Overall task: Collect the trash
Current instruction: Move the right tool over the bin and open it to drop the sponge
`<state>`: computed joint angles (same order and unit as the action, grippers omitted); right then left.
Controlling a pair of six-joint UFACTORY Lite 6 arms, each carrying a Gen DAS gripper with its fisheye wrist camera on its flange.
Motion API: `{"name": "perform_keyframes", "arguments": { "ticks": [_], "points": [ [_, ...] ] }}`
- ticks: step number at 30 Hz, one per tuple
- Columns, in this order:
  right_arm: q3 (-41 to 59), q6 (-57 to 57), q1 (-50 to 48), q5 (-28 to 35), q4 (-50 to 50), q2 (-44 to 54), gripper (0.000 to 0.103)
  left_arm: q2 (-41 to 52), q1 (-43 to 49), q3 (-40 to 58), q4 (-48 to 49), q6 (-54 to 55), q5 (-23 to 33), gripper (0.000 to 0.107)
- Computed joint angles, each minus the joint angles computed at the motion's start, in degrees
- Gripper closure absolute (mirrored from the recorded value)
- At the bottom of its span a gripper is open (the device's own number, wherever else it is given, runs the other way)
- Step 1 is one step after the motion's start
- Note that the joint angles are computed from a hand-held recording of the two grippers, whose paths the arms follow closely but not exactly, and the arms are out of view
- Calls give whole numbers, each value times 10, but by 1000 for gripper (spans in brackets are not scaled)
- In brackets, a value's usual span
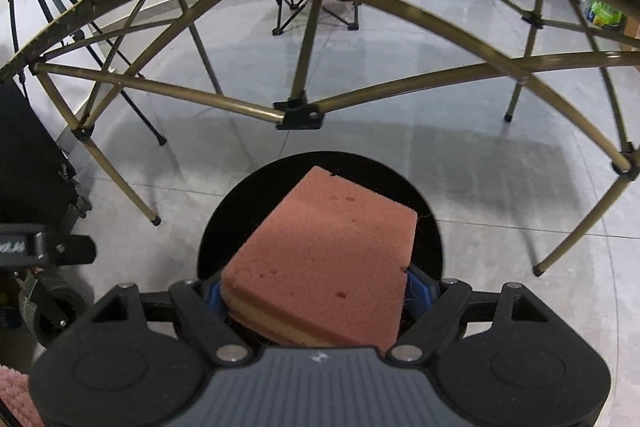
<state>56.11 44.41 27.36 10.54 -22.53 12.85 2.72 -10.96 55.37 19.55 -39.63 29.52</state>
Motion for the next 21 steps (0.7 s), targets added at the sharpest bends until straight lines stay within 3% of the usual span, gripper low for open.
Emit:
{"name": "perform_keyframes", "arguments": {
  "ticks": [4,18,19,21],
  "points": [
    [42,-113,-2,7,128,49,22,-3,24,-13,9,2,-5,4],
    [91,-73,16,26,98,109,21,-4,51,-30,10,19,-20,4],
    [93,-57,16,28,85,110,19,-4,51,-30,10,19,-20,4],
    [100,-83,12,33,112,117,1,-6,49,-31,12,16,-19,4]
  ]
}}
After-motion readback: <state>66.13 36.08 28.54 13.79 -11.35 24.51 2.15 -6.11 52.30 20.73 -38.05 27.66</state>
